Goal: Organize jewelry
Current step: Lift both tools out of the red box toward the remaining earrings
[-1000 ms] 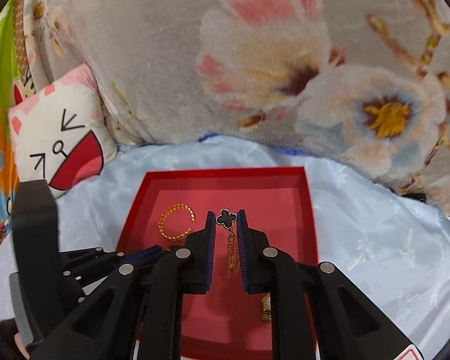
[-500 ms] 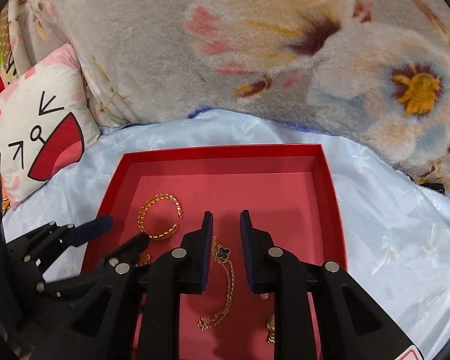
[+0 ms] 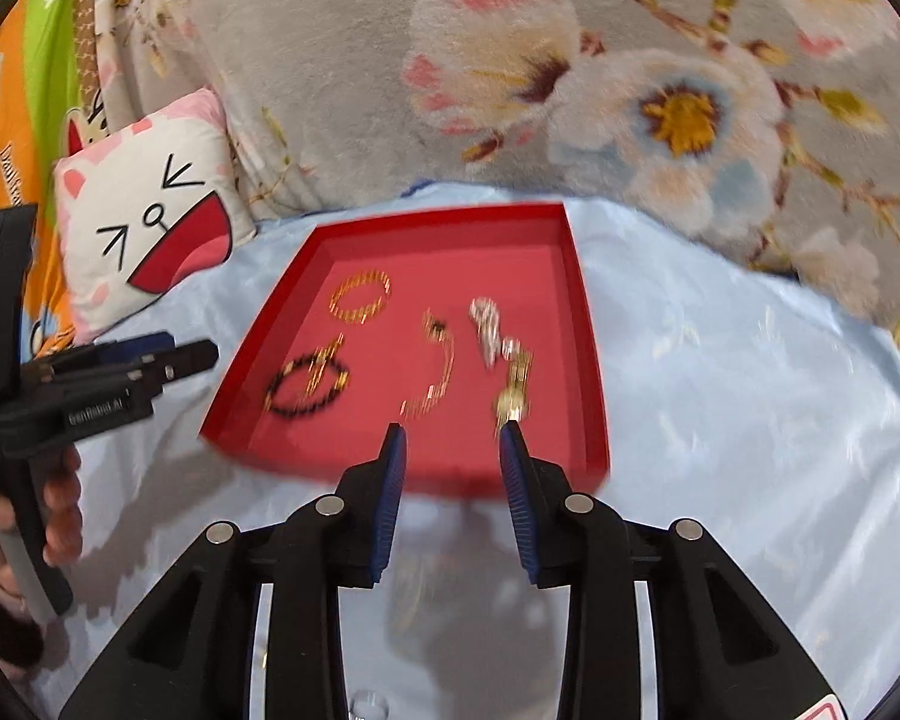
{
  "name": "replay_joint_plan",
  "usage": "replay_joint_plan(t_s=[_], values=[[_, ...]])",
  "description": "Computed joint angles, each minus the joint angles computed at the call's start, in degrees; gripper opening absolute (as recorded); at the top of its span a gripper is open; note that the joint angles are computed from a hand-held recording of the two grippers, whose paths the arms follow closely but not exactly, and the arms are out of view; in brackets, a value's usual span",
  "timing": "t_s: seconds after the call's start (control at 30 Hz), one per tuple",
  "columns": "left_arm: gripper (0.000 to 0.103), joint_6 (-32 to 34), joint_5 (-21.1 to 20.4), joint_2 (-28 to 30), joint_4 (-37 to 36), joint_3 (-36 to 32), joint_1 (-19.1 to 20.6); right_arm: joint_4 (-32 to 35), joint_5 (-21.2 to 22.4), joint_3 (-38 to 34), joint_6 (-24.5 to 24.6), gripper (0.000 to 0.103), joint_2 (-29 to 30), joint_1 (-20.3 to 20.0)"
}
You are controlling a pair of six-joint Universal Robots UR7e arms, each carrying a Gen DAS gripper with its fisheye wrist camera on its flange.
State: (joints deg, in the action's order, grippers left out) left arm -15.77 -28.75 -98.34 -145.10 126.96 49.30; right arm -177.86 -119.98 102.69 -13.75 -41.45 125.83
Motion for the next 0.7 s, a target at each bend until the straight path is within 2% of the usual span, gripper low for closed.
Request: replay_joint_plan(t_s=[0.17, 0.27, 0.37, 0.47, 0.57, 0.7], values=[[0.061, -10.4, 3.9, -6.3, 12.2, 6.2, -6.7, -4.1, -1.7, 10.0, 1.5, 0.032, -3.2, 0.7], [0.061, -18.6, 3.6, -9.2, 22.0, 8.5, -9.7, -4.6, -1.1, 14.3, 3.6, 0.032, -4.4, 0.9], [0.061, -25.4, 2.1, -10.3, 28.8, 9.8, -10.9, -4.0, 0.8, 16.8, 6.4, 0.032, -5.0, 0.8], [0.061, -32.5, 3.7, -9.7, 35.9, 10.3, -11.9, -4.8, 0.1, 17.7, 7.2, 0.032, -4.2, 1.5], [0.061, -36.5, 4.3, -9.7, 39.1, 11.0, -12.5, -5.1, -0.1, 17.9, 8.4, 0.032, -3.5, 1.7], [0.061, -38.2, 4.1, -10.0, 40.3, 11.5, -12.3, -5.2, 0.3, 18.3, 9.1, 0.032, -3.2, 1.9]])
